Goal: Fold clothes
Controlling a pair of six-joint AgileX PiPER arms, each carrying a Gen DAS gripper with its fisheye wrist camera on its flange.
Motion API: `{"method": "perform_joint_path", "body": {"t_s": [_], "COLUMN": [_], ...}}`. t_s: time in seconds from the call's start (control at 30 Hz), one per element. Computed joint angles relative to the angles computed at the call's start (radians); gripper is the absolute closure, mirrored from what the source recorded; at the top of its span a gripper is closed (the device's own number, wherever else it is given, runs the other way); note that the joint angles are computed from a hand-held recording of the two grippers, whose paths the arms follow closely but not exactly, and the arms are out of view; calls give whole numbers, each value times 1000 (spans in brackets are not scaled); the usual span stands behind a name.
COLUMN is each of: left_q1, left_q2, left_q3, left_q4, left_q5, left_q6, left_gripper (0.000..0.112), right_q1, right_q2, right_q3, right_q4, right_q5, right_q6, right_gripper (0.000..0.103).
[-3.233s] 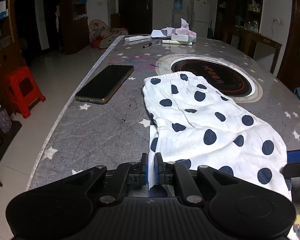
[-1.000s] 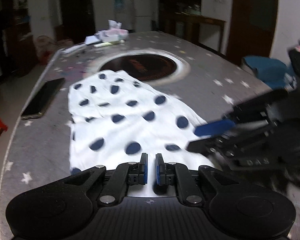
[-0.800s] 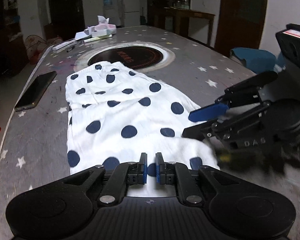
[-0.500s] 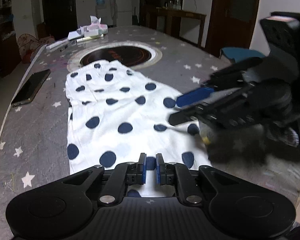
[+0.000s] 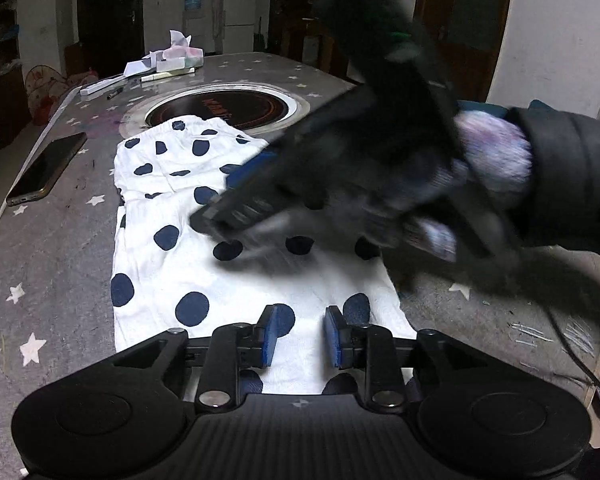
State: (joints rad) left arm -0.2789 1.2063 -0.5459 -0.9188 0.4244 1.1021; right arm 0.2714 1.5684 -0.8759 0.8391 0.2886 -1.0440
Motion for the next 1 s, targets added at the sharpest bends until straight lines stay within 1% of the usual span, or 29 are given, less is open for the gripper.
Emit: {"method": "perform_joint_path", "body": {"t_s": [0.1, 0.17, 0.23, 0.4, 0.5, 0.63, 0.8, 0.9, 0.97, 1.0], "left_q1": [18, 26, 36, 57, 68, 77, 83, 78, 78, 81], "left_q2": [1, -1, 1, 4, 6, 3, -1, -9, -13, -11], "left_q3": [2, 7, 9, 11, 10, 13, 19, 20, 23, 20], "left_q4": [-30, -48, -69, -97, -107, -119, -130, -117, -114, -113], "left_q5": [19, 27, 37, 62, 76, 89, 94, 95, 96, 101], "left_q6": [27, 46, 67, 97, 108, 120, 128, 107, 106, 106], "left_gripper": [83, 83, 83, 82, 82, 82, 81, 81, 81, 80], "right_q1": [6, 1, -8, -13, -31, -35, -51, -70, -95, -103], "right_q2": [62, 120, 166, 263, 333, 397, 458, 441, 404, 395], "right_q3": [-67, -136, -193, -327, -432, -531, -629, -625, -598, -592], "right_q4": [-50, -79, -73, -208, -268, -374, -400, -334, -268, -260], "right_q5": [-14, -5, 11, 23, 62, 71, 103, 120, 132, 134], "right_q6": [57, 90, 88, 240, 327, 453, 504, 447, 382, 372], "right_gripper": [54, 52, 50, 51, 51, 51, 52, 52, 51, 50]}}
